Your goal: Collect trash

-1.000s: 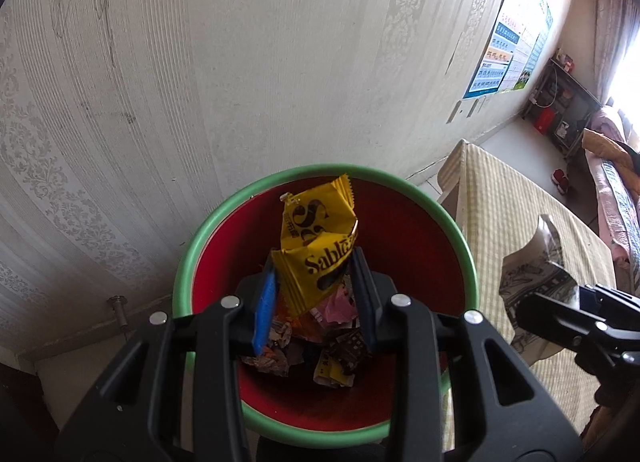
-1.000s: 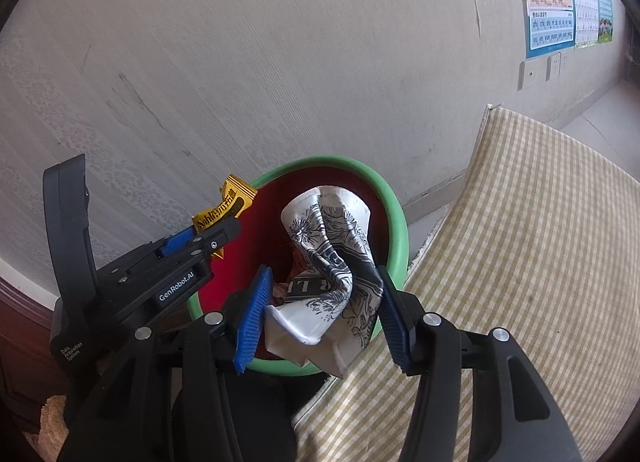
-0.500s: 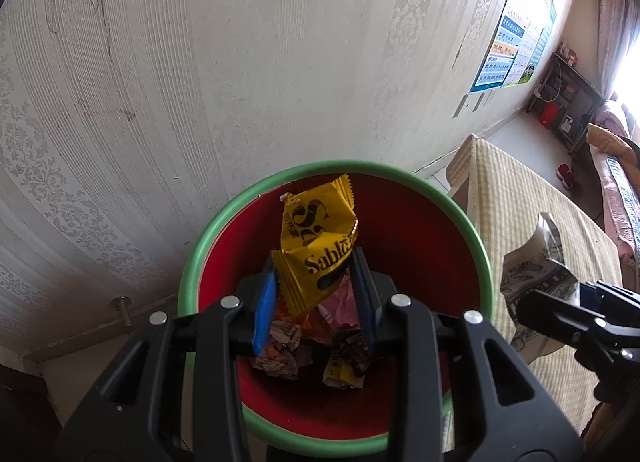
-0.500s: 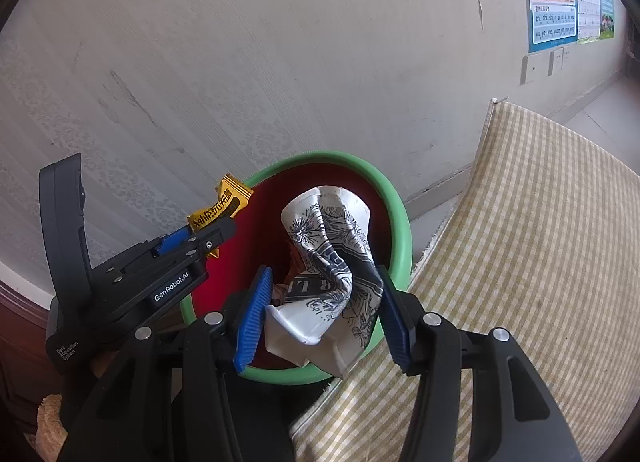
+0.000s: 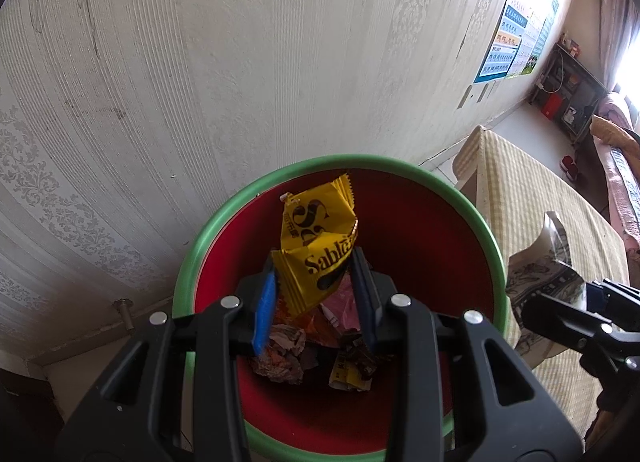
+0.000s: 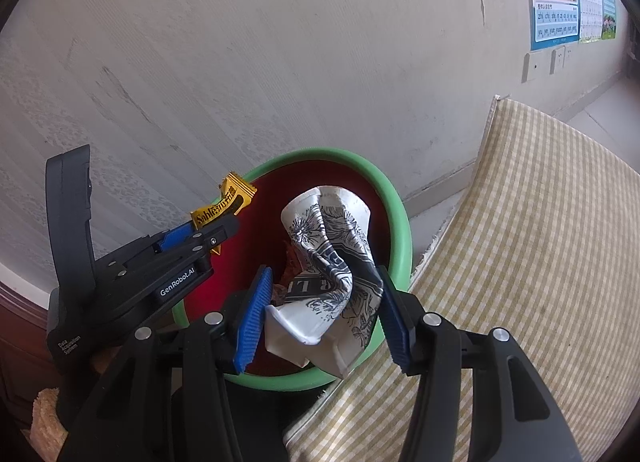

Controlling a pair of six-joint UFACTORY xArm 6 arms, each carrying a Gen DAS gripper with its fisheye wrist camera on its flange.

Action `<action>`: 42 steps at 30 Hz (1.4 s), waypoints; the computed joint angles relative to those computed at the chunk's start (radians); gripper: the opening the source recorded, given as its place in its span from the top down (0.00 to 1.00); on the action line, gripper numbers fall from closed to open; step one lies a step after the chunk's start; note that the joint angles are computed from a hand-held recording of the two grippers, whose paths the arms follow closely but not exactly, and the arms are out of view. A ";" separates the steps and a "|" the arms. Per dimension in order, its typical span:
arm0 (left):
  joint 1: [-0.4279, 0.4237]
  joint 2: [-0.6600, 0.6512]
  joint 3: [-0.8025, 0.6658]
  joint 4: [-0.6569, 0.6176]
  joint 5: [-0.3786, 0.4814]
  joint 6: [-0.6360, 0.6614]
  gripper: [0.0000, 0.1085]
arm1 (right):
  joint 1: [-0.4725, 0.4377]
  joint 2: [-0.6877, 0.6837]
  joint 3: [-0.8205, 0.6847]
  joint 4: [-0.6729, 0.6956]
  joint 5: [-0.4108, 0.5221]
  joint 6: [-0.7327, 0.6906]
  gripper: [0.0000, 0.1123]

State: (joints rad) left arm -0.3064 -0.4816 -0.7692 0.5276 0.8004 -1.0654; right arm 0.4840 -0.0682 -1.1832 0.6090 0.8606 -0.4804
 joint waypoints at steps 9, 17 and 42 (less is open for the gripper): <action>-0.008 0.004 -0.006 0.037 0.023 -0.031 0.44 | -0.003 -0.023 0.023 0.038 -0.029 -0.029 0.40; -0.140 -0.004 -0.083 0.176 0.114 -0.143 0.26 | -0.089 -0.167 0.143 0.058 -0.076 -0.083 0.29; -0.719 0.378 -0.623 0.685 0.482 -0.454 0.10 | -0.512 -0.706 0.582 0.162 -0.613 -0.258 0.14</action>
State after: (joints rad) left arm -1.0251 -0.1031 -1.3926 1.2130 1.2829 -1.5191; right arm -0.0279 -0.7739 -0.6007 0.7711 0.2478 -0.7381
